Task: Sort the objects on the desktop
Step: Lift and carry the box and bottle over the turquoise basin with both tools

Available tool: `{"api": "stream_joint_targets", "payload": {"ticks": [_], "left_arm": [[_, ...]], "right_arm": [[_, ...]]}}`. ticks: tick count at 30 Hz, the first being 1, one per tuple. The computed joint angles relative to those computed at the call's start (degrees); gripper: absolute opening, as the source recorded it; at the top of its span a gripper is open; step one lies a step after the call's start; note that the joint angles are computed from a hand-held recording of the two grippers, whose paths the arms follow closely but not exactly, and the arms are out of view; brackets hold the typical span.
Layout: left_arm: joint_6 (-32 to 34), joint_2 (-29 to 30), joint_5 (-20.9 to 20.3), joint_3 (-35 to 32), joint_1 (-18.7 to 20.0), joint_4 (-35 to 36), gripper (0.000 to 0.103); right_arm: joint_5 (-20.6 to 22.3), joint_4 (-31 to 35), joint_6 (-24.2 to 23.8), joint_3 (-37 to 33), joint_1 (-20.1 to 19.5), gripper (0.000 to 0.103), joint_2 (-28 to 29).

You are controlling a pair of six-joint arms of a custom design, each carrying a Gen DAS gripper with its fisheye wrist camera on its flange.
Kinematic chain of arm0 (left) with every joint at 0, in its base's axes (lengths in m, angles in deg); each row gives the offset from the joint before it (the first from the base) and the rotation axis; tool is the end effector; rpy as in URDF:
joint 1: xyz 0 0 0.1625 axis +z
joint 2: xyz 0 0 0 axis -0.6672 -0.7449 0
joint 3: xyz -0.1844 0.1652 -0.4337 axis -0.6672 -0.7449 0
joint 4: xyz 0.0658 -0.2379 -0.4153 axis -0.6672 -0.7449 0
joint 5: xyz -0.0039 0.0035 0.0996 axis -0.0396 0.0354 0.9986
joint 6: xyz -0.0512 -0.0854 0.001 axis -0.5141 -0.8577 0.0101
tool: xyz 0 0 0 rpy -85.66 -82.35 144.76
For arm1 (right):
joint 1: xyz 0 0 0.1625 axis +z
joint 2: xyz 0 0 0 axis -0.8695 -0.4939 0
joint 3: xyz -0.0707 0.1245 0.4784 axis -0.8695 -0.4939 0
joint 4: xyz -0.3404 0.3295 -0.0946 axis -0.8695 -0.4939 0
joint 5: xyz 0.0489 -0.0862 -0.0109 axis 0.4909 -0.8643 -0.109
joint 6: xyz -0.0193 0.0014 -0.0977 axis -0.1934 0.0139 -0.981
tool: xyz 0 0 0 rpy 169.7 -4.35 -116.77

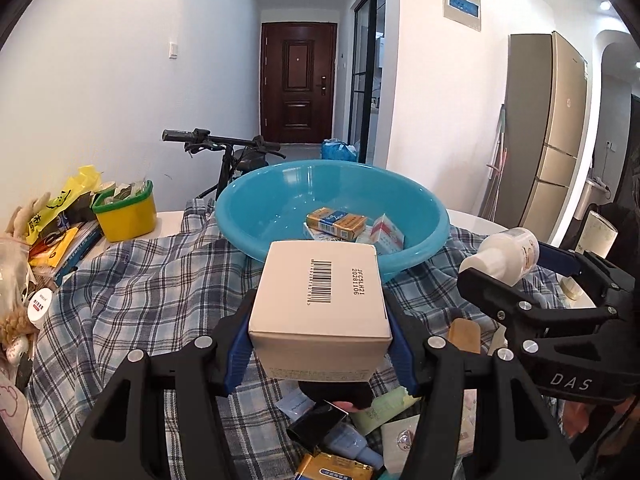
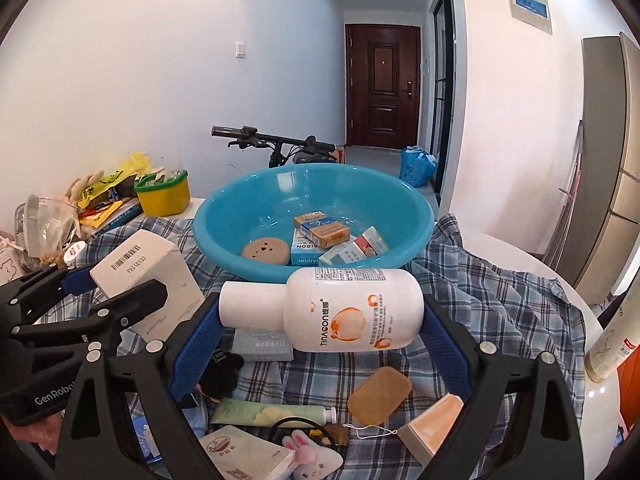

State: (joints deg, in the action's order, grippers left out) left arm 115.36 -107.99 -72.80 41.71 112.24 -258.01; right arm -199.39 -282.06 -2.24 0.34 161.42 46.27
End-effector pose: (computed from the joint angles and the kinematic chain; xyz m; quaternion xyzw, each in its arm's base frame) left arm -0.0865 -0.7798 0.1975 0.2715 0.8380 -0.3980 0.2562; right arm 0.2392 -0.7811 0.0407 0.2081 -0.8152 0.4420 0.3110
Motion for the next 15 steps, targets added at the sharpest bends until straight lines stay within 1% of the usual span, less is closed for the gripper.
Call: {"api": "stream_joint_targets", "payload": {"ticks": [7,15], "left_arm": [[-0.07,-0.61,0.04,0.53,-0.23,-0.31,0.061],[0.91,-1.35,-0.26,1.28,-1.02,-2.64,0.061]], "right_arm": [[-0.02,-1.06,0.04,0.51,0.36,0.093,-0.40],[0.34,-2.66,-0.59,1.23,0.68,0.093,-1.20]]}}
